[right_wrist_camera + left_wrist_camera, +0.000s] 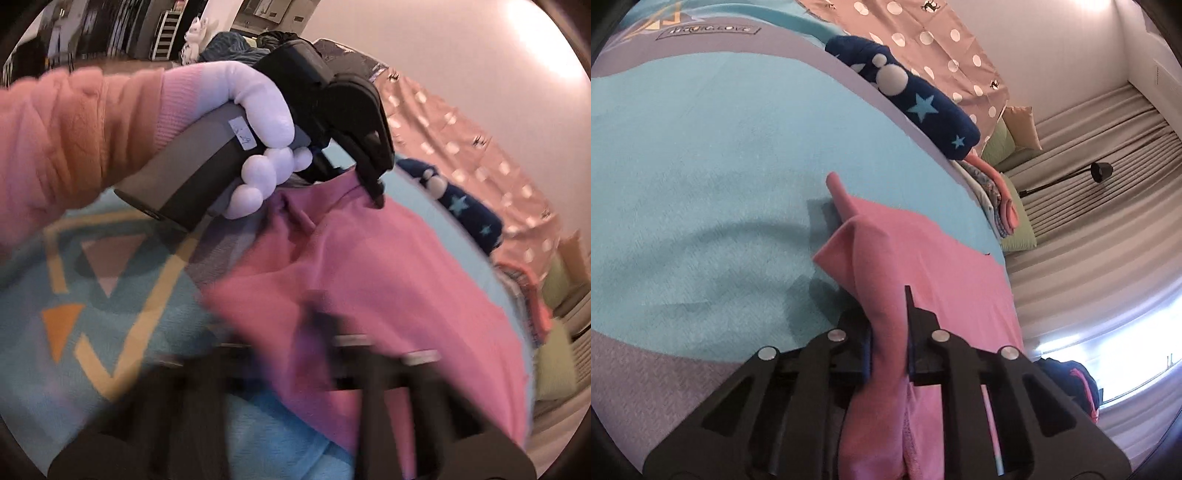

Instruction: Fold small clothes

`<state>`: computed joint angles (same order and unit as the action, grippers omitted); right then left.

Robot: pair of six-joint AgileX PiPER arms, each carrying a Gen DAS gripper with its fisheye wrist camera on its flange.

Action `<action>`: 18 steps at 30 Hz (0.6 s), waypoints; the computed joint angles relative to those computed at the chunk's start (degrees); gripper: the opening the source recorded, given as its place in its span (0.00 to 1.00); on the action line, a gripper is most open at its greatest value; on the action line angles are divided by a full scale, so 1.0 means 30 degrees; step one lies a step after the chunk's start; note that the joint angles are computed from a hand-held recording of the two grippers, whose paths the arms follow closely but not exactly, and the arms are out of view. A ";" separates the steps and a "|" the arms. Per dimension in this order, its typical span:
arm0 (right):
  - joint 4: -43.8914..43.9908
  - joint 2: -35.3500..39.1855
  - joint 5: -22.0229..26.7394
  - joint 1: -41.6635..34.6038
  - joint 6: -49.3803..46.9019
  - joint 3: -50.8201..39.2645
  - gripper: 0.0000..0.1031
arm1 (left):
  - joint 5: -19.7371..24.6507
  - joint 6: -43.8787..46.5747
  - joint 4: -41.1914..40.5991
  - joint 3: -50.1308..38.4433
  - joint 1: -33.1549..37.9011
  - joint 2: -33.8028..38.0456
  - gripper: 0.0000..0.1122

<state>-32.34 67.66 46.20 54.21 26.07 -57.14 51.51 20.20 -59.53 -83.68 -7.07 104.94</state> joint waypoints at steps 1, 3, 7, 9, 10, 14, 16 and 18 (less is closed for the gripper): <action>0.1198 -0.0561 -0.0665 -0.0803 -0.0679 0.0184 0.04 | -0.0106 -0.0079 0.0086 0.0027 -0.0046 -0.0348 0.11; 0.2882 -0.1405 -0.1453 -0.2047 -0.1673 0.0364 0.04 | -0.0031 -0.0169 0.0075 -0.0197 -0.0036 -0.0703 0.11; 0.5377 -0.2974 -0.2325 -0.4060 -0.3534 0.0419 0.04 | 0.0281 -0.1949 0.1540 -0.2031 -0.0667 -0.0987 0.11; 0.6613 -0.3672 -0.2639 -0.5119 -0.4612 0.0493 0.04 | 0.0411 -0.3055 0.2478 -0.3324 -0.1309 -0.0902 0.11; 0.7236 -0.4097 -0.2669 -0.5622 -0.5102 0.0552 0.04 | 0.0489 -0.3576 0.2822 -0.3943 -0.1626 -0.0809 0.11; 1.1639 -0.5887 -0.2246 -0.9071 -0.8606 0.0838 0.04 | 0.0807 -0.6049 0.4405 -0.6766 -0.2955 0.0143 0.11; 1.5458 -0.6199 -0.1849 -1.2170 -1.2214 0.0950 0.04 | 0.1034 -0.7437 0.5460 -0.8526 -0.3792 0.0941 0.11; 1.9278 -0.6578 -0.0951 -1.5574 -1.5721 0.1224 0.04 | 0.1430 -0.8908 0.6781 -1.0607 -0.4769 0.1907 0.11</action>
<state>25.49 47.93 43.35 7.48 -21.10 -53.47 55.80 -6.52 -39.19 -115.50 -21.37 110.66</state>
